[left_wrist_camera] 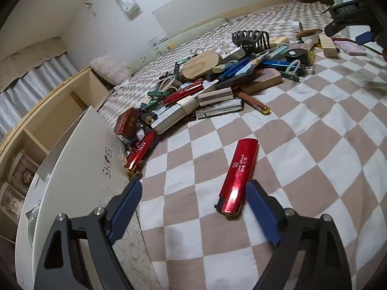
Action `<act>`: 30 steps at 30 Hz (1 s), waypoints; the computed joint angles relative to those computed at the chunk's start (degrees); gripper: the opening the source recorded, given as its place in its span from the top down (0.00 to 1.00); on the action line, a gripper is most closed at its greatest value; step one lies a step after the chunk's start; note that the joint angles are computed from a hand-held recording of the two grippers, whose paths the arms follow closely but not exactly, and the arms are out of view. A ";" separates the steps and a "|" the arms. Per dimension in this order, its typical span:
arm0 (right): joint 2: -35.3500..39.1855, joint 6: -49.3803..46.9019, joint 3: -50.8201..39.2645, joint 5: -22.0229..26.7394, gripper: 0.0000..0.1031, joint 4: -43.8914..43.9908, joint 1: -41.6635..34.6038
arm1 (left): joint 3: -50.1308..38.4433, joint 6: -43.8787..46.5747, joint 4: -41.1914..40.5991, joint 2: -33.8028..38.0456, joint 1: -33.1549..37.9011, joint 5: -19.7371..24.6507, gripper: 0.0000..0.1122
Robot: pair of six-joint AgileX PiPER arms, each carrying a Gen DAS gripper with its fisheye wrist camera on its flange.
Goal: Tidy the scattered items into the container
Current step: 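Move right tool toward the light wooden block while left tool approaches the red tube, then close the right gripper around the light wooden block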
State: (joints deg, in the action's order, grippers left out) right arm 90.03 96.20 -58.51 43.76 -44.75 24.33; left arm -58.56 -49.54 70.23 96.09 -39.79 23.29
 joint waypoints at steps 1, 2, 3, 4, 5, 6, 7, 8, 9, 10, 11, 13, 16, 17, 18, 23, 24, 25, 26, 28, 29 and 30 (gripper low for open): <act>0.05 -0.25 -0.17 -0.18 0.00 0.21 -0.29 | 0.28 0.25 0.12 -0.29 0.28 -0.52 0.24; 0.06 -0.30 -0.28 -0.21 0.00 0.28 -0.48 | 0.48 0.15 0.42 -0.51 0.44 -0.80 0.26; 0.14 -0.26 -0.45 -0.11 0.00 0.23 -0.58 | 0.60 0.42 0.36 -0.68 0.62 -1.04 0.26; 0.24 -0.37 -0.64 0.00 0.00 0.24 -0.68 | 0.58 1.27 -0.23 -0.80 0.83 -1.29 0.26; 0.33 -0.54 -0.85 0.13 0.00 0.29 -0.74 | 0.62 1.71 -0.48 -0.86 0.99 -1.55 0.26; 0.47 -0.79 -1.12 0.22 0.00 0.37 -0.87 | 0.60 2.06 -0.66 -0.82 1.12 -1.77 0.26; 0.63 -1.16 -1.39 0.22 0.00 0.53 -1.01 | 0.39 3.14 -1.60 -0.71 1.39 -2.07 0.26; 0.78 -1.55 -1.65 0.29 0.00 0.72 -1.04 | 0.09 4.76 -3.24 -0.67 1.84 -2.49 0.26; 0.95 -1.90 -1.90 0.37 0.00 0.82 -1.04 | -0.35 7.14 -5.98 -0.68 2.51 -2.97 0.27; 1.12 -2.18 -2.13 0.48 0.00 0.84 -1.02 | -1.04 10.51 -10.01 -0.59 3.40 -3.42 0.29; 1.27 -2.43 -2.33 0.57 0.00 0.83 -0.98 | -1.48 13.08 -13.14 -0.54 4.18 -3.78 0.31; 1.64 -2.99 -2.81 0.58 0.00 1.05 -1.15 | -2.66 20.68 -22.05 -0.37 6.18 -4.30 0.34; 2.28 -4.62 -3.56 -0.26 0.00 2.04 -1.87 | -3.97 29.07 -31.87 -0.14 8.52 -4.04 0.40; 2.74 -5.24 -4.16 -0.02 0.00 2.40 -2.04 | -4.16 30.47 -33.41 -0.06 9.04 -3.85 0.41; 3.25 -6.02 -4.87 0.25 0.00 2.82 -2.29 | -4.10 31.32 -34.20 -0.04 9.36 -3.81 0.41; 6.58 -9.48 -9.11 0.73 0.00 4.50 -4.20 | -3.67 34.88 -37.62 -0.57 10.43 -4.10 0.44; 7.25 -9.69 -9.75 0.57 0.00 4.12 -4.56 | -3.85 34.67 -37.30 -0.43 10.61 -3.98 0.45; 8.13 -10.09 -10.86 1.04 0.00 4.32 -4.93 | -3.98 33.76 -36.44 -0.28 10.75 -3.78 0.47; 9.02 -10.42 -11.87 1.51 0.00 4.46 -5.41 | -4.19 33.86 -36.63 -0.09 11.05 -3.73 0.48; 10.56 -11.18 -13.40 2.08 0.00 5.25 -6.73 | -5.19 36.40 -39.51 0.52 11.99 -3.29 0.50; 11.41 -11.49 -14.18 2.41 0.00 6.03 -7.48 | -5.69 37.75 -41.14 0.80 12.44 -3.05 0.50; 12.11 -11.51 -14.71 2.50 0.00 6.78 -8.16 | -6.01 38.80 -42.47 0.94 12.72 -2.89 0.50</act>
